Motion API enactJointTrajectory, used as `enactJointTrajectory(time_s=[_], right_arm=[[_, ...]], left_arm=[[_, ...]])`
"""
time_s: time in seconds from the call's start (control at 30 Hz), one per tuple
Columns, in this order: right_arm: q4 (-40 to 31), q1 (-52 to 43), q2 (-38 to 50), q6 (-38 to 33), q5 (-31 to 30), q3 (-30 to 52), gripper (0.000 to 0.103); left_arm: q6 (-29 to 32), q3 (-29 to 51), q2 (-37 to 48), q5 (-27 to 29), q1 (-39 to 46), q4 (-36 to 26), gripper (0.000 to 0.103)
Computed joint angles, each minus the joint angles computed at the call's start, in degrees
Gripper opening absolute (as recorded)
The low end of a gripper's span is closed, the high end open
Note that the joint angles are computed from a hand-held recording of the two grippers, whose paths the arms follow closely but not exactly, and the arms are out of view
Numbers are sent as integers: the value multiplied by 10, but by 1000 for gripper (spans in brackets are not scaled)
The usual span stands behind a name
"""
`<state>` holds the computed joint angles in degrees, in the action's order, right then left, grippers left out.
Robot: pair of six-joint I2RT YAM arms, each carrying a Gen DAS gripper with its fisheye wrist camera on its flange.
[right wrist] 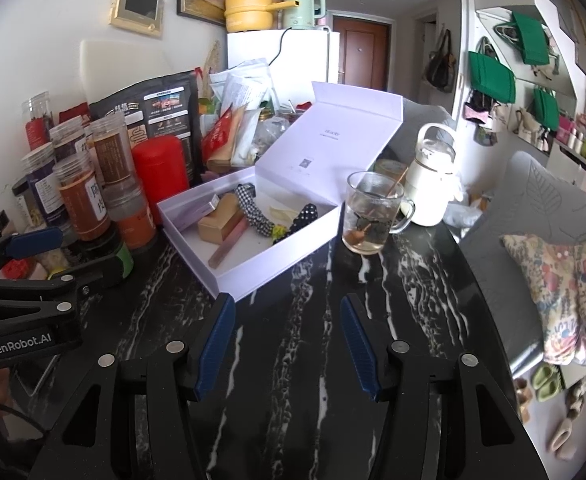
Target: Organize rigid objects
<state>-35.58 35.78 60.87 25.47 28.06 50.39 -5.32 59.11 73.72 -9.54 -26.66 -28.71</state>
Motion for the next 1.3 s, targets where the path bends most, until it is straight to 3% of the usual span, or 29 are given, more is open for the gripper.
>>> enactJointTrajectory(time_s=[1.3], right_arm=[[-23, -18, -15, 3, 2, 3, 55]], left_arm=[[12, 29, 10, 13, -21, -38, 87]])
